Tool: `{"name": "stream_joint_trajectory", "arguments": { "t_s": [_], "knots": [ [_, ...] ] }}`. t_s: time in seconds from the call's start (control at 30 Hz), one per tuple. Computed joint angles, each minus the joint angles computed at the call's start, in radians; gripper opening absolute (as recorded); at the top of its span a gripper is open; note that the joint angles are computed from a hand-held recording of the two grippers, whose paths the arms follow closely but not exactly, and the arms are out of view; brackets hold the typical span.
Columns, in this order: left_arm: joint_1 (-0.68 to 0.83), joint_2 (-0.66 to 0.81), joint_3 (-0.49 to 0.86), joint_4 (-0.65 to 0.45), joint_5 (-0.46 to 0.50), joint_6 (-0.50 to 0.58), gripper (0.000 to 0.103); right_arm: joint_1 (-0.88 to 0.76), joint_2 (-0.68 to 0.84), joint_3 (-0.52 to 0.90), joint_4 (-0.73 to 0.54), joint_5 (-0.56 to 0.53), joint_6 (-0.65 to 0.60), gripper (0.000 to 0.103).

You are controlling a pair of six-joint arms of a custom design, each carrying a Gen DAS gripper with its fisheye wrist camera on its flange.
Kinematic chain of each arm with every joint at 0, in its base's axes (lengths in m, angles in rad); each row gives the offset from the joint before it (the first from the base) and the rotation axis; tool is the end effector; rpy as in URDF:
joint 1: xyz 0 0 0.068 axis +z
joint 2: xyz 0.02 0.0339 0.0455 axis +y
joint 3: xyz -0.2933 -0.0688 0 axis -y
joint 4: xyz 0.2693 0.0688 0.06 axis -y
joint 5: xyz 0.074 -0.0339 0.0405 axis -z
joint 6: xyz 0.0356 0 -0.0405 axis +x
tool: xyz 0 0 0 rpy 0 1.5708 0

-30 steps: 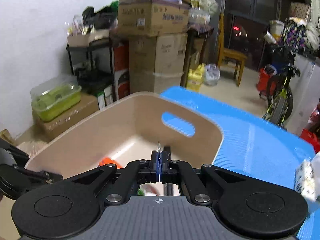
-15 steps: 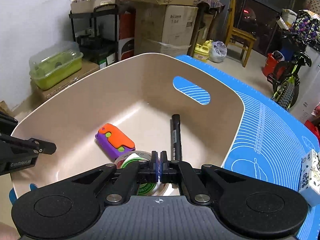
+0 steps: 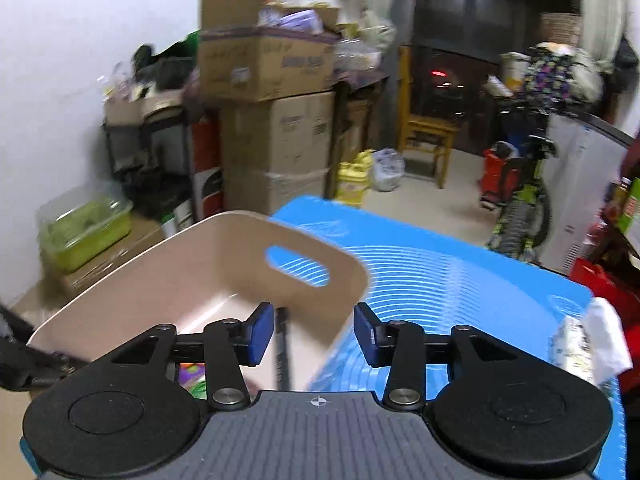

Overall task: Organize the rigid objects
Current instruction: 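Move the right gripper back over the black TV remote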

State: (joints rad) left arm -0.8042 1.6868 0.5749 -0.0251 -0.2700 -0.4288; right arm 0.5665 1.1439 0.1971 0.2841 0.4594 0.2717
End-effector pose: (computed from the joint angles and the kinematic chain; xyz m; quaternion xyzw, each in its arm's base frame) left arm 0.1959 -0.1897 0.0917 0.1521 0.9561 -0.0161 0.2500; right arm 0.1672 0.0876 0.1318 -0.0297 0.8803 -0.0131 0.4734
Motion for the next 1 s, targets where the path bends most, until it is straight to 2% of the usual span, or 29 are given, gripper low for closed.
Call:
{"name": "stream_joint_trajectory", "arguments": {
  "t_s": [0.17, 0.27, 0.43, 0.53, 0.7, 0.8, 1.0],
  "knots": [
    [-0.001, 0.002, 0.001, 0.0, -0.002, -0.002, 0.008, -0.113, -0.064, -0.05, -0.036, -0.01, 0.026, 0.061],
    [-0.002, 0.001, 0.0, -0.001, -0.002, -0.002, 0.008, -0.181, -0.021, -0.111, 0.036, -0.045, 0.058, 0.061],
    [-0.001, 0.0, 0.0, -0.001, -0.001, -0.002, 0.008, -0.207, 0.275, -0.164, 0.299, -0.041, 0.075, 0.061],
    [-0.001, 0.0, 0.0, -0.001, -0.001, -0.002, 0.009, -0.219, 0.437, -0.184, 0.447, -0.085, 0.12, 0.068],
    [-0.001, 0.0, 0.0, -0.001, 0.0, -0.002, 0.009, -0.173, 0.726, -0.185, 0.676, -0.083, 0.208, 0.073],
    [0.001, -0.001, -0.001, 0.0, 0.001, 0.0, 0.009, -0.142, 0.822, -0.159, 0.723, -0.057, 0.242, 0.078],
    [0.002, -0.002, -0.001, 0.0, 0.001, 0.001, 0.009, -0.145, 0.972, -0.109, 0.791, -0.057, 0.313, 0.078]
  ]
}}
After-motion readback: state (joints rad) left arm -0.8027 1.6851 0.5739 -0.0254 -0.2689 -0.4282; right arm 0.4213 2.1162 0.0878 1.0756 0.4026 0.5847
